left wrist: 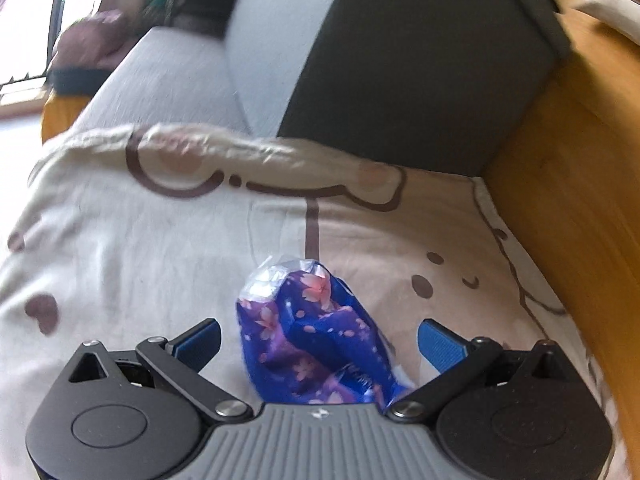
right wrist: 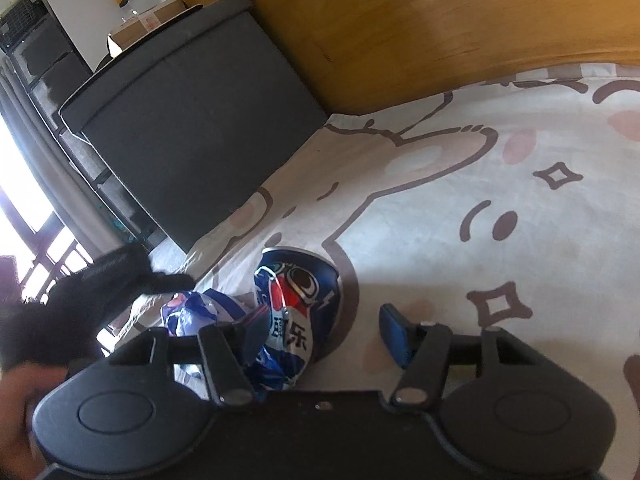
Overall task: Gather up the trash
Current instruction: 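Grasp the blue snack bag with the left tool while the right tool grasps the crushed Pepsi can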
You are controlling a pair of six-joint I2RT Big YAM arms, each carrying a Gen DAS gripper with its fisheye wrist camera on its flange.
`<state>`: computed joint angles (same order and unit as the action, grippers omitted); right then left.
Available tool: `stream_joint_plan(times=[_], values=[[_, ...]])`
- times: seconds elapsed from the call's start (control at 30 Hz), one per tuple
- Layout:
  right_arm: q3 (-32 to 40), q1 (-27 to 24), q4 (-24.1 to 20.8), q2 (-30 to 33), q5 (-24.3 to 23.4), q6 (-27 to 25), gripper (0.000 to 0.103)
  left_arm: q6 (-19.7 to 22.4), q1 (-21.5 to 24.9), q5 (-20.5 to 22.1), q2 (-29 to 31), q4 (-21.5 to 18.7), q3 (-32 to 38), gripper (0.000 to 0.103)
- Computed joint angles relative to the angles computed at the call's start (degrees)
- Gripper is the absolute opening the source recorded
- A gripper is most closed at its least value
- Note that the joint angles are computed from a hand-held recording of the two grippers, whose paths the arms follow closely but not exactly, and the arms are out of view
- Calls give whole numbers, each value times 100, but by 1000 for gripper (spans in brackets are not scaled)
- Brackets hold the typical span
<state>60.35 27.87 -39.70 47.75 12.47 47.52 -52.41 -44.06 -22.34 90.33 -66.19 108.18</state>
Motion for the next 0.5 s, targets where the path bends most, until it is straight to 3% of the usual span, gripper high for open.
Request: stream_joint_plan(times=[0.17,0.27,0.37,0.5], values=[[-81,-50,171,-34,-296,251,52,-292,-56,78,578,-875,868,103],[-108,-26,201,-29,-323,330,44,-136,-86,54,855,-1312,1227,103],[-107,-37,208,-10,-420,385,35,78,-141,-157,912,-1354,1236,96],[-147,-131,240,-39,-690,512,28,609,-205,-300,870,-1276,1133,79]])
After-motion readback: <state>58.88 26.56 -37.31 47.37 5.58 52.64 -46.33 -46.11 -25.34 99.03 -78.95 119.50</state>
